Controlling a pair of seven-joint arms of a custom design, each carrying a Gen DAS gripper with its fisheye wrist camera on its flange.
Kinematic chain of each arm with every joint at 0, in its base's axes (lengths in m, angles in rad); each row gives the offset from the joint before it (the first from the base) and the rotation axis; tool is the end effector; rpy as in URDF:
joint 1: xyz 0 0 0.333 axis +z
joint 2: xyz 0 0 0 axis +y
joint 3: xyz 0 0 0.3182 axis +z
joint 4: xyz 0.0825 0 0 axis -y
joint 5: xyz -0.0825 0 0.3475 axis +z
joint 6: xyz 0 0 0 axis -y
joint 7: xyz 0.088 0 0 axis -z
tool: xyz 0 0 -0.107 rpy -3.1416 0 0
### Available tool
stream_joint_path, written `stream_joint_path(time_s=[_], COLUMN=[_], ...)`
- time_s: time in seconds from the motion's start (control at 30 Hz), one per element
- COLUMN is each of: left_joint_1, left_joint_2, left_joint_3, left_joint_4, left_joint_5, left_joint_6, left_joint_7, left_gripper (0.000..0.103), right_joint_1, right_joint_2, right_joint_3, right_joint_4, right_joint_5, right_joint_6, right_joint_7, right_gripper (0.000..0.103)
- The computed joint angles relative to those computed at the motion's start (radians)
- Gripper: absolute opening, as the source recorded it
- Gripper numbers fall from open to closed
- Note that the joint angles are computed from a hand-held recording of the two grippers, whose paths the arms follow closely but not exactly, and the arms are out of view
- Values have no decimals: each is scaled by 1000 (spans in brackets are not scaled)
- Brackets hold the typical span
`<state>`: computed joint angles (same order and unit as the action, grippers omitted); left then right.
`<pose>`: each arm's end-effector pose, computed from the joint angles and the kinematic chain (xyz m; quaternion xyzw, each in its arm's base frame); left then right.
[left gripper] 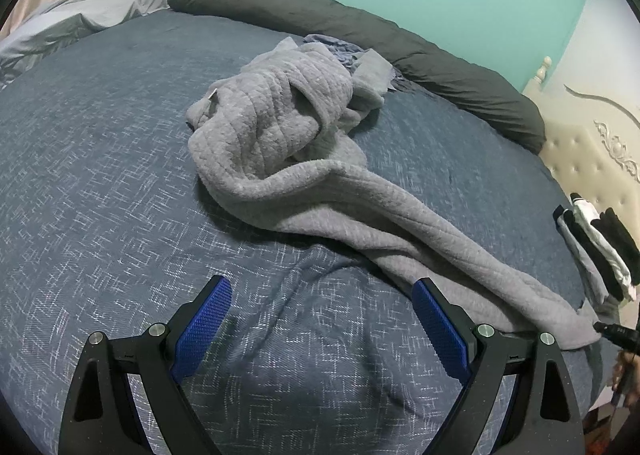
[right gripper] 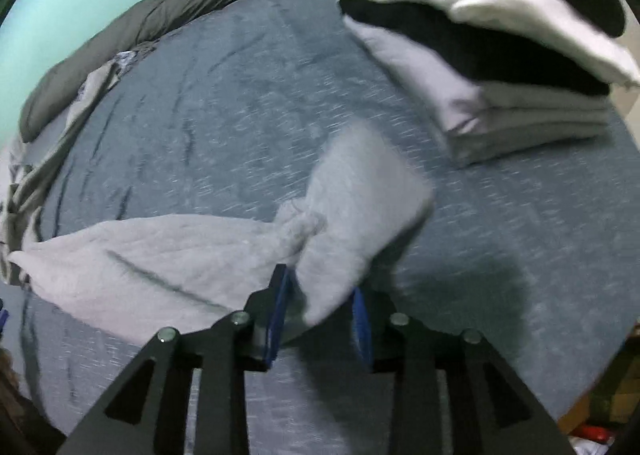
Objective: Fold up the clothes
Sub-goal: 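Open the right gripper to release the sleeve cuff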
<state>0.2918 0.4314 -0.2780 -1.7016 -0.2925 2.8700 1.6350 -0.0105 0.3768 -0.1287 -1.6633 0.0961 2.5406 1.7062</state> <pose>0.6783 0.0565 0.4573 -0.7357 0.5589 -0.3428 0.1699 0.6642 -0.0819 0.4650 -0.5673 0.7847 -0.1665 0.1862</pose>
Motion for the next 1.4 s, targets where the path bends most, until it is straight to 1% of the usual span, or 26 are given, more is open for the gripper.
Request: stream_joint_path(time_s=[0.1,0.2,0.23,0.3,0.4,0.47,0.5,0.53,0.6,0.67,0.7,0.77,0.83,0.87,0.9,0.93,1.03,1.07,1.17,1.27,1.3,1.33,1.37,1.4], left_joint_1=[-2,-6,-7,-10,-11,-11,-12,-13,-17,-21,-24,-28,-28,-27,-26,-25,-19,-15,1,13,16,22,26,30], left_joint_2=[-3,-5,-4,-2,-5,-6,-3,1,8,15,19,24,22,21,21,21,21,22,23,24,25,27,28,30], left_joint_3=[2,6,7,10,11,12,13,13,14,14,15,17,18,18,18,19,19,19,19,25,29,30,31,32], left_joint_4=[-3,-6,-5,-4,-12,-14,-9,-4,7,17,24,30,28,27,27,27,29,30,35,41,44,48,50,52], left_joint_5=[4,10,12,17,22,25,27,29,35,39,43,51,54,54,54,54,51,48,31,23,23,20,17,15], left_joint_6=[0,0,-1,-3,0,2,-1,-5,-10,-16,-20,-24,-25,-25,-25,-26,-25,-25,-19,-12,-13,-15,-16,-16], left_joint_7=[-3,-7,-10,-14,-16,-20,-21,-23,-28,-31,-34,-38,-42,-43,-44,-46,-48,-50,-60,-73,-79,-84,-88,-92], left_gripper=[94,94,94,94,94,94,94,94,94,94,94,94,95,94,94,95,95,95,95,95,95,95,95,95], right_joint_1=[38,59,51,23,-12,-26,-32,-38,-39,-23,-9,17,38,51,67,85,129,134,134,115,116,133,154,168], right_joint_2=[-20,-16,-4,30,83,97,101,103,114,122,119,126,131,125,116,105,83,84,100,115,120,117,108,93], right_joint_3=[-50,-85,-81,-60,-37,-27,-22,-16,-11,-19,-28,-53,-68,-77,-89,-105,-154,-165,-182,-158,-152,-164,-180,-190], right_joint_4=[-22,-6,11,59,132,139,134,126,131,133,122,128,134,124,111,99,86,95,141,174,183,177,164,144], right_joint_5=[-88,-179,-180,-151,-104,-73,-57,-41,-21,-32,-50,-98,-139,-166,-200,-242,-356,-383,-439,-449,-454,-486,-527,-562], right_joint_6=[34,49,33,-19,-93,-83,-67,-49,-51,-52,-40,-36,-31,-20,-4,15,63,61,17,-17,-29,-37,-42,-38], right_joint_7=[95,183,188,172,148,138,132,124,113,119,126,148,167,175,185,199,272,298,356,361,361,384,419,456], right_gripper=[38,40,47,55,56,60,65,66,66,66,66,54,33,27,16,14,11,11,11,11,15,23,28,35])
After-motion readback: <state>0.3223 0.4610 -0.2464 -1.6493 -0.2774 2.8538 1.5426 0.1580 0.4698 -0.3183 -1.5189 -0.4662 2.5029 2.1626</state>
